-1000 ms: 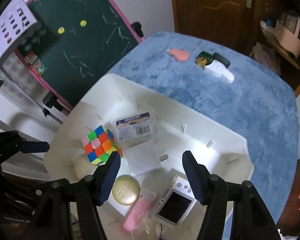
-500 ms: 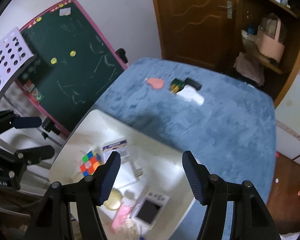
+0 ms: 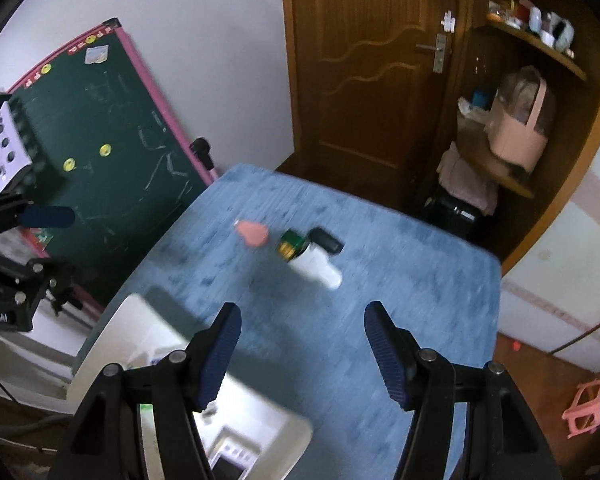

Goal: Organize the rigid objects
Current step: 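Lift both tools from the tray and reach toward the pink case and white device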

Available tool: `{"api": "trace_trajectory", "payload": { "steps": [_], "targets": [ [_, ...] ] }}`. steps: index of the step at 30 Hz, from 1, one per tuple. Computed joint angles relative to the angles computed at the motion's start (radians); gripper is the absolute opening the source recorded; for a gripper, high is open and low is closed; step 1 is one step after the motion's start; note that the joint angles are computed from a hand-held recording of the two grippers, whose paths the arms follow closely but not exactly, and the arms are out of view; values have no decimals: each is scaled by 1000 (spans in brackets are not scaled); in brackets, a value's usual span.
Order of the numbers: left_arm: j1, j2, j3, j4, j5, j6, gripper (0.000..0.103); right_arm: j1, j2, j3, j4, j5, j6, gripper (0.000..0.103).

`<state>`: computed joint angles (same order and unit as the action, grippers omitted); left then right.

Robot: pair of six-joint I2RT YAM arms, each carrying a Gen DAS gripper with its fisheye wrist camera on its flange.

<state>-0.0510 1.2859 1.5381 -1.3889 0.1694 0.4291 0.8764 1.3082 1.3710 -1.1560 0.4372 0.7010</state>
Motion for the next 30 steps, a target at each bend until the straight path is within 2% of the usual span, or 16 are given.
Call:
{"api": "trace_trajectory", "payload": {
  "steps": [8, 14, 20, 24, 30],
  "targets": [
    [-52, 303, 205, 38, -16, -167, 78, -229, 154, 114, 83, -106, -253, 65],
    [-80, 517, 292, 84, -43, -337, 78, -355, 266, 145, 156, -180, -371, 65],
    [-85, 674, 284, 202, -51, -514, 78, -433, 377, 98, 252, -289, -457, 65],
    [-81, 731, 225, 325, -56, -571, 78, -434, 435, 34, 329, -342, -517, 65],
    [-61, 821, 194, 405, -18, -652, 78, -412, 537, -51, 436, -374, -563, 65]
  ]
}}
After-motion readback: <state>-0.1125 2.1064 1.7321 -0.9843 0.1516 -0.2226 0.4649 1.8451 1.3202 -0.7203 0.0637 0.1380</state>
